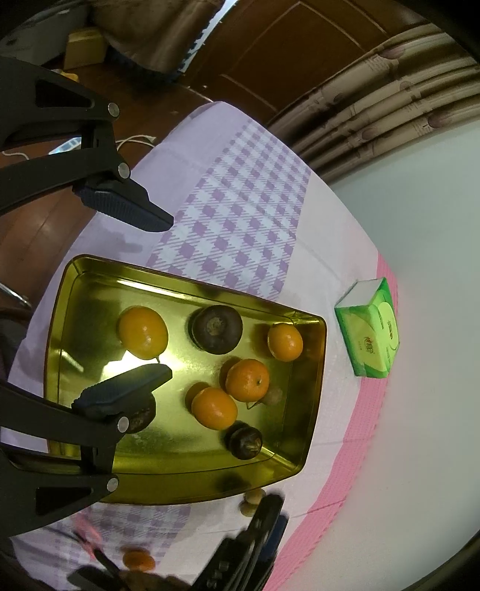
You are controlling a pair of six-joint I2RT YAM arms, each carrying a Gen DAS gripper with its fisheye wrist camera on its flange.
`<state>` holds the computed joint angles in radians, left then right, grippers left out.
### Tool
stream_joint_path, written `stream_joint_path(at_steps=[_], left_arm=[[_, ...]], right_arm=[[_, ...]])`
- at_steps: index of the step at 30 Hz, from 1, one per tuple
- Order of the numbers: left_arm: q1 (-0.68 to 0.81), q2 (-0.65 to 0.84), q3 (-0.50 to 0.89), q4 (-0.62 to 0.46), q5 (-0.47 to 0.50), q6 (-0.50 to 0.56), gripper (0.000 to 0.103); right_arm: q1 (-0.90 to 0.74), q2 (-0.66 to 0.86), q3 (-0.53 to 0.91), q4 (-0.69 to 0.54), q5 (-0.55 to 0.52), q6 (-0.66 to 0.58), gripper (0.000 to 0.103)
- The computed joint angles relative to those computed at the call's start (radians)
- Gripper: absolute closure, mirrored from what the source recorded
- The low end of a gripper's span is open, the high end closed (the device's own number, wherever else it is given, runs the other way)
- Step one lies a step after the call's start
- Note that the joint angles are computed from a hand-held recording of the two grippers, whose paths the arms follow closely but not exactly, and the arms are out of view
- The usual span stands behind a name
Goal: Organize fruits
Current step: 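Grasp the loose orange with the left gripper while the right gripper grasps the two tan fruits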
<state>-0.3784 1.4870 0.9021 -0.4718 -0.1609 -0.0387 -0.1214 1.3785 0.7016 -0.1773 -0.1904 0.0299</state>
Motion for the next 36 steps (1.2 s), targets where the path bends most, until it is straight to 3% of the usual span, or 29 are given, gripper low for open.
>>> stream_joint_path(at_steps=[6, 18, 21, 23, 26, 31, 33, 36], left_arm=[[-0.011, 0.004, 0.001, -0.009, 0.006, 0.003, 0.028], [-0.035, 0.025, 0.005, -0.009, -0.012, 0.012, 0.027], [-0.037, 0.025, 0.005, -0.01, -0.015, 0.012, 0.027], [-0.039, 0.023, 0.002, -0.009, -0.019, 0.011, 0.027], [-0.043, 0.02, -0.004, 0.0, -0.027, 0.01, 0.027], [-0.06, -0.028, -0.031, 0.015, -0.016, 0.024, 0.027], [-0.078, -0.069, -0.049, 0.021, 0.011, 0.04, 0.027], [-0.122, -0.14, -0.07, 0.019, 0.074, 0.065, 0.027]], right_arm=[[-0.197, 0.062, 0.02, -0.069, -0.091, -0.073, 0.056], [-0.086, 0.252, 0.097, -0.015, 0.013, -0.104, 0.047], [-0.047, 0.314, 0.163, -0.081, 0.105, -0.141, 0.063], [-0.042, 0.311, 0.182, -0.128, 0.116, -0.163, 0.064], [-0.08, 0.189, 0.117, -0.128, 0.086, -0.181, 0.064], [-0.348, -0.133, -0.056, -0.193, -0.032, -0.256, 0.064], [-0.556, -0.243, -0.122, -0.243, -0.106, -0.346, 0.064], [-0.862, -0.272, -0.155, -0.305, -0.213, -0.509, 0.064]])
